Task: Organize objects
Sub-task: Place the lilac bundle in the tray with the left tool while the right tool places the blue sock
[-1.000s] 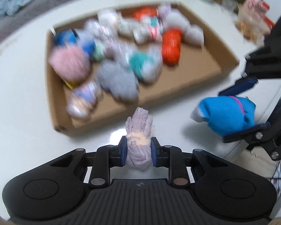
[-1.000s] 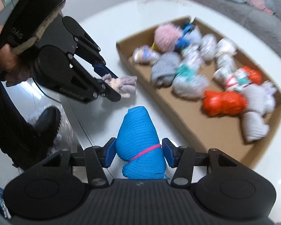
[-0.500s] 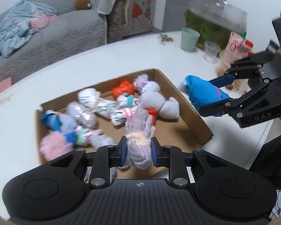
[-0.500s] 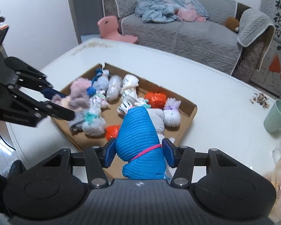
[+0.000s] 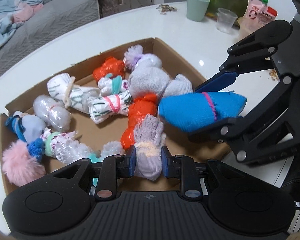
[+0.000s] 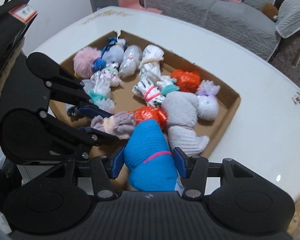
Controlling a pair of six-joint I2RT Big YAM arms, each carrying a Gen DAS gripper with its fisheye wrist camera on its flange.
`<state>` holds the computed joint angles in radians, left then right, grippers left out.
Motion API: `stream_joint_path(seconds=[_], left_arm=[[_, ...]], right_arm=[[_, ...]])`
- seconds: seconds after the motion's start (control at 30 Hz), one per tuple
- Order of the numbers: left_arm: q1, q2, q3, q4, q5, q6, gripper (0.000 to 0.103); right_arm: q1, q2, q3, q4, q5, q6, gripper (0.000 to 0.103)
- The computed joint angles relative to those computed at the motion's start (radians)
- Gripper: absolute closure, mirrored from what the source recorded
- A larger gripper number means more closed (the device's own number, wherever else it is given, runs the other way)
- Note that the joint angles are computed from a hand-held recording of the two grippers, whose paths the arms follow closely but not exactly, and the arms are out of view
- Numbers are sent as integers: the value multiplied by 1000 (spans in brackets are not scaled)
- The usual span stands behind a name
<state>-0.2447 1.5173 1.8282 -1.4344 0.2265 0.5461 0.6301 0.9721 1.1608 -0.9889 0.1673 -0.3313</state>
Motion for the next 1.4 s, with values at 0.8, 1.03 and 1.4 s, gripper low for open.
stream_joint_path(seconds=[0.8, 1.03, 1.4], left_arm=[[-11, -10, -39, 34, -58, -24, 72], [3, -8, -40, 10, -46, -21, 68], [6, 23, 11, -55, -96, -119, 25]], right_arm=[[-1, 49, -4, 34, 15, -10, 55], [16, 60, -5, 2, 54, -19, 54], [27, 52, 1, -37, 95, -38, 22]])
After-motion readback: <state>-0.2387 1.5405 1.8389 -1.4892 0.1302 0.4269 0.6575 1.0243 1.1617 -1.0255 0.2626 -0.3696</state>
